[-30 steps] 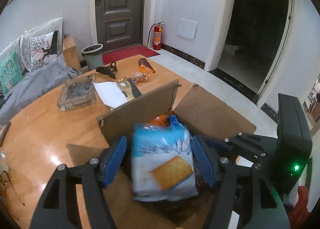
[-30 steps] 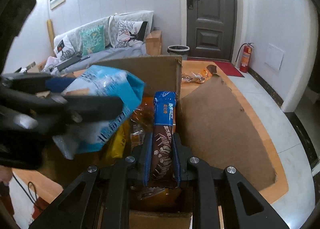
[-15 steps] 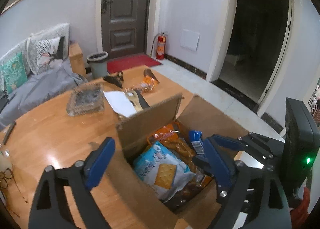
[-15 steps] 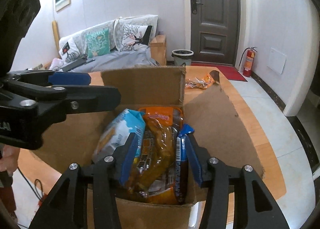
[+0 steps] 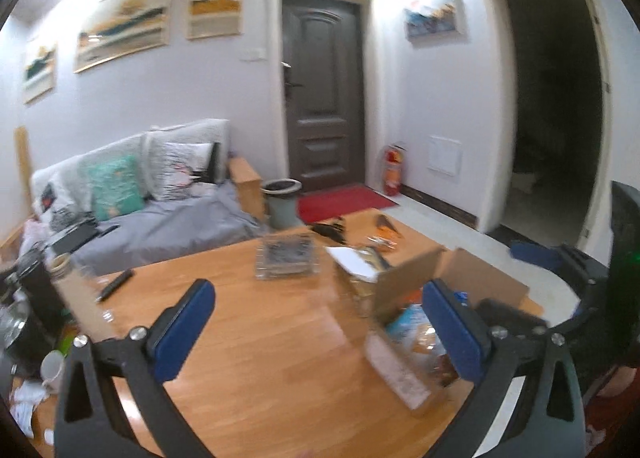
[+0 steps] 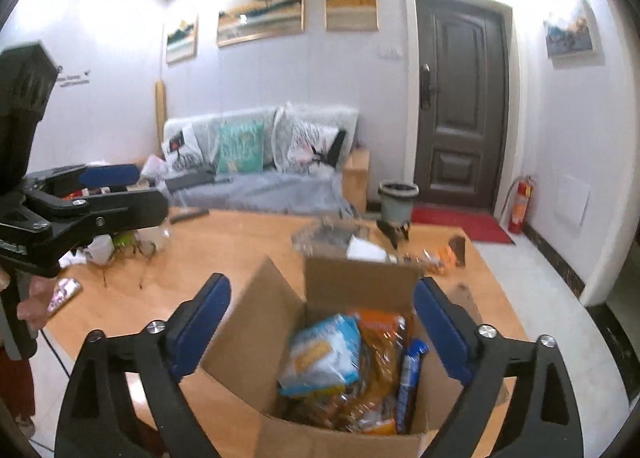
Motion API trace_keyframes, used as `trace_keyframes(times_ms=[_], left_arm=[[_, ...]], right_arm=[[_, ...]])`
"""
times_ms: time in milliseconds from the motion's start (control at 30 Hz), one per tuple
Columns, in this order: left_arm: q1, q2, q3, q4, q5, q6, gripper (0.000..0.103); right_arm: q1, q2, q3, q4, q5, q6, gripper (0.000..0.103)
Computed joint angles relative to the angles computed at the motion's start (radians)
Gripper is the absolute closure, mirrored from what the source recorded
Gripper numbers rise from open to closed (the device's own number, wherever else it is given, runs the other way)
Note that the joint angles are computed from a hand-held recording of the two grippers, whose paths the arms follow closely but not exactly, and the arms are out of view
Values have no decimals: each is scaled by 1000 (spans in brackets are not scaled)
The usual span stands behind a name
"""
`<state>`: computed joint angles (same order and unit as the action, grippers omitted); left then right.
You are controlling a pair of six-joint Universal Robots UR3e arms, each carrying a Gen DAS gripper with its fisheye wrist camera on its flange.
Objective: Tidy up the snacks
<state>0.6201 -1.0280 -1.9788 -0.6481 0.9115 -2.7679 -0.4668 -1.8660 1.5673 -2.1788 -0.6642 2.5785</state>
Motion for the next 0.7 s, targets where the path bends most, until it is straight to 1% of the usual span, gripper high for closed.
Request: trace_keyframes(times_ms=[33,67,167,267,367,500,567,633,700], left_arm=[[49,36,-26,-15,-31,9,1],[108,80,-62,-31,-66,16,1],[229,164,-146,-73,-158,46,1],[292,198,-212,-88,-224,87,1],[301,177,-252,-67,-251,101,1],[249,122,-283,39,-205,61,1],[224,97,-291,89,-178,46,1],[200,78,-290,119,-158,28,1],[195,65,-290,137,-157,21,1]], right_arm=[[-3,-5,5,-11,18,10,1],[3,-13,18,-39,26,31,0],[10,-44,74,-106,62,64,0],[35,-48,115,-158,59,78,0],[65,-50,156,-185,25,76,0],[91,-33,186,-197,-4,81,0],[81,-35,201,-194,4,72,0],[83,-32,202,-194,-5,76,0],[75,-34,203,-188,0,76,0]])
